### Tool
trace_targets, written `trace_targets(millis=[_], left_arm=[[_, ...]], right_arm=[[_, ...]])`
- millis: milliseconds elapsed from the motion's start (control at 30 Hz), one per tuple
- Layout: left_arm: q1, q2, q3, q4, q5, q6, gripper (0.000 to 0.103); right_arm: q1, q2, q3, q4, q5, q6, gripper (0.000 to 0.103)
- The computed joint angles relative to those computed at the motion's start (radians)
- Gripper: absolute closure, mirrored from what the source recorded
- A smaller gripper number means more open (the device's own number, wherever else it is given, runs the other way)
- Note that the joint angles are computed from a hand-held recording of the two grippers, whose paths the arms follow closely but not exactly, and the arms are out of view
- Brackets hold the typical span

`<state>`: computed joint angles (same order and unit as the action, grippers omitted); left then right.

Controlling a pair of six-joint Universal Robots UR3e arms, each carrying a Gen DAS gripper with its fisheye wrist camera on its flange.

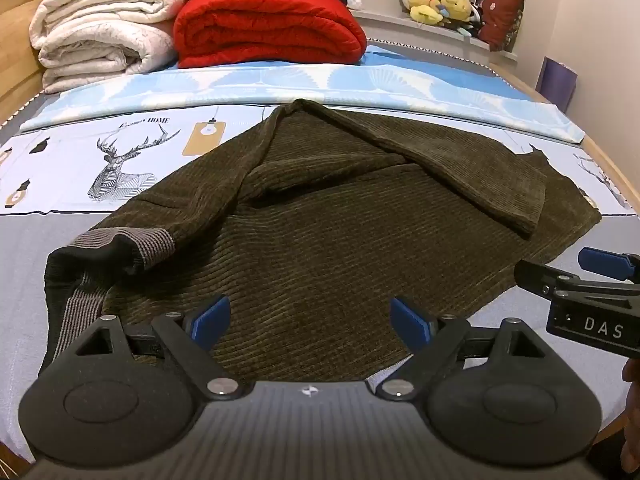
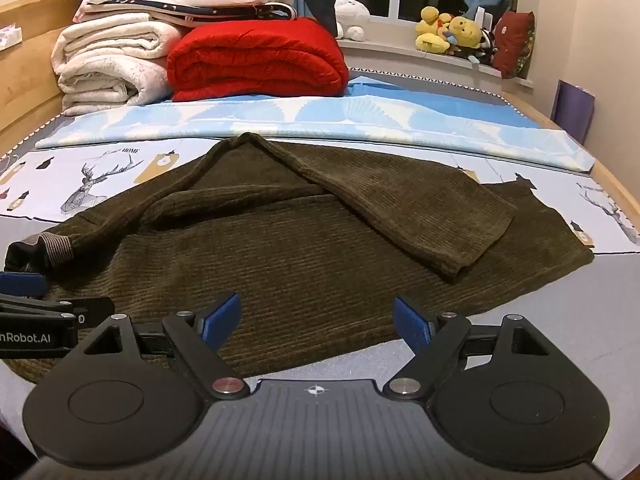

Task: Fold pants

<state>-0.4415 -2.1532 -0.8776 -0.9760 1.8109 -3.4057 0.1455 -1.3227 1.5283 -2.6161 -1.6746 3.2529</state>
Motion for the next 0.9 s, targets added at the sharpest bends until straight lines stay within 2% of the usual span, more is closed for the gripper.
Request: trace_targets(millis=[900], left_arm=[[-0.007,-0.012,0.013,-0.003,0.007,-0.004,0.012]], right_arm=[[-0.002,0.014,0.007,-0.015,0.006,0.004,0.019]])
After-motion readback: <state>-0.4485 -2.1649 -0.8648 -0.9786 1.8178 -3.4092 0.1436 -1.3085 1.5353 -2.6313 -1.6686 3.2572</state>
